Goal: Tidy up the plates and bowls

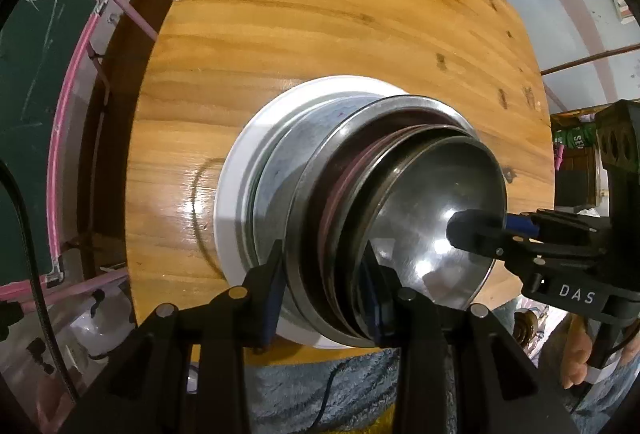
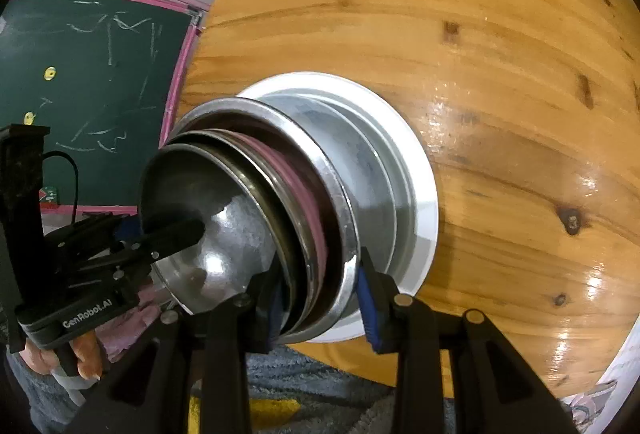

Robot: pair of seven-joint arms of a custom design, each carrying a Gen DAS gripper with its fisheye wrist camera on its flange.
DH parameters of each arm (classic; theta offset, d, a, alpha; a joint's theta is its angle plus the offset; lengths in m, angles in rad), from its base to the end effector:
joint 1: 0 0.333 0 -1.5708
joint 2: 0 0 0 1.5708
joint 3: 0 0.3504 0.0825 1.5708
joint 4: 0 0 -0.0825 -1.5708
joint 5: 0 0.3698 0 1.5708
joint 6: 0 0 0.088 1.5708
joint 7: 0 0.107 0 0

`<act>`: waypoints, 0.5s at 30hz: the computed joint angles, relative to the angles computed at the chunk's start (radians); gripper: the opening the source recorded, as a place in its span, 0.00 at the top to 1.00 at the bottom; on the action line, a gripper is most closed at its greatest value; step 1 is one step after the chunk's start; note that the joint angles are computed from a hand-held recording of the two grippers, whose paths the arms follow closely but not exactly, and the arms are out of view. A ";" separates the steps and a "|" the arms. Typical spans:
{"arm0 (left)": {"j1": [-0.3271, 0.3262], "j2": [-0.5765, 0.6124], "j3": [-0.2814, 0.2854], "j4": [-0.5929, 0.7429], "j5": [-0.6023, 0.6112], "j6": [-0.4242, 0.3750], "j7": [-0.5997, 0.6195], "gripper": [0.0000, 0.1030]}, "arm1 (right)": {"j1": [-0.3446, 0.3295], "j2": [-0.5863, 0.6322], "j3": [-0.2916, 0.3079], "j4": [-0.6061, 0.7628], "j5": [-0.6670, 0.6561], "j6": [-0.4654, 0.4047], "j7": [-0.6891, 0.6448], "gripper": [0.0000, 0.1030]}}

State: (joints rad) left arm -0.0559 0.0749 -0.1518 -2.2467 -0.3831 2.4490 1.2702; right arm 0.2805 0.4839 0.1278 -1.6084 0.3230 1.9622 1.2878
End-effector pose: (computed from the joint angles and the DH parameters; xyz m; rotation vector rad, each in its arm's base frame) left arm 0.5246 -0.1099 0.3898 2.4356 -1.6589 0.3654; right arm 0.6143 0.2746 0.3809 -2.5739 1.4636 0.5195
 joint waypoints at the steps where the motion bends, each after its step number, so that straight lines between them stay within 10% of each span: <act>1: 0.001 0.008 0.000 0.002 -0.006 0.000 0.006 0.69 | 0.002 0.004 -0.002 0.001 -0.003 -0.001 0.005 0.69; 15: 0.021 0.043 -0.003 0.013 -0.057 0.009 0.077 0.68 | 0.012 0.027 0.000 0.026 -0.022 -0.010 0.041 0.69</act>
State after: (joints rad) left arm -0.0349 0.1178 -0.1545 -2.2333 -0.4406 2.4578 1.3468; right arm 0.2929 0.5105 0.1281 -1.5823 0.3009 1.9519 1.3285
